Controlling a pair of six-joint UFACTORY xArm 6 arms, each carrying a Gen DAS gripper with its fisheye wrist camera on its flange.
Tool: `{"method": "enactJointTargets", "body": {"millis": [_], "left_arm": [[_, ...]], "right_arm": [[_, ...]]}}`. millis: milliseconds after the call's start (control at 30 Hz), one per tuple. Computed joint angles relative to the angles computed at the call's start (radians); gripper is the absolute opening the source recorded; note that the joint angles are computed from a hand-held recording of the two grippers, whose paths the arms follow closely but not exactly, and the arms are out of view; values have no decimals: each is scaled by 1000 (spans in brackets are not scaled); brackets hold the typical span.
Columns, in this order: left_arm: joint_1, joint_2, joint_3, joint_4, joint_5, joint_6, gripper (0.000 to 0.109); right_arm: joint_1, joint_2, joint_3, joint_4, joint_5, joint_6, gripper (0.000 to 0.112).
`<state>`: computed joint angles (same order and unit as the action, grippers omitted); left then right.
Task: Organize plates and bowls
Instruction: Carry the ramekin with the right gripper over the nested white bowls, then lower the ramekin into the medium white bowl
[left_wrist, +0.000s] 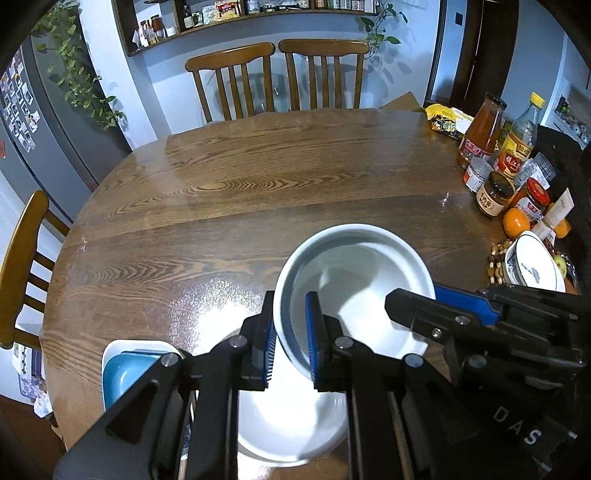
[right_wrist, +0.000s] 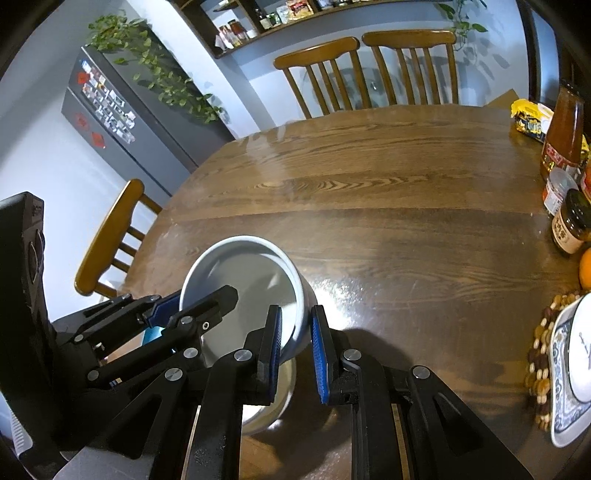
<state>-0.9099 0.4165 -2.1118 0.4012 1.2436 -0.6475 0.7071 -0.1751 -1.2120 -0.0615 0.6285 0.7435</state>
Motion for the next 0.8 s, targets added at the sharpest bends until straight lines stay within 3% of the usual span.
{"method": "enactJointTargets", "body": {"millis": [400, 800], "left_arm": [[-8, -113, 155, 31, -39, -53, 11], [6, -201, 304, 3, -54, -103, 11]], "right_arm": [[43, 3, -14, -26, 8, 30, 19], [73, 47, -36, 38, 30, -16, 19]]}}
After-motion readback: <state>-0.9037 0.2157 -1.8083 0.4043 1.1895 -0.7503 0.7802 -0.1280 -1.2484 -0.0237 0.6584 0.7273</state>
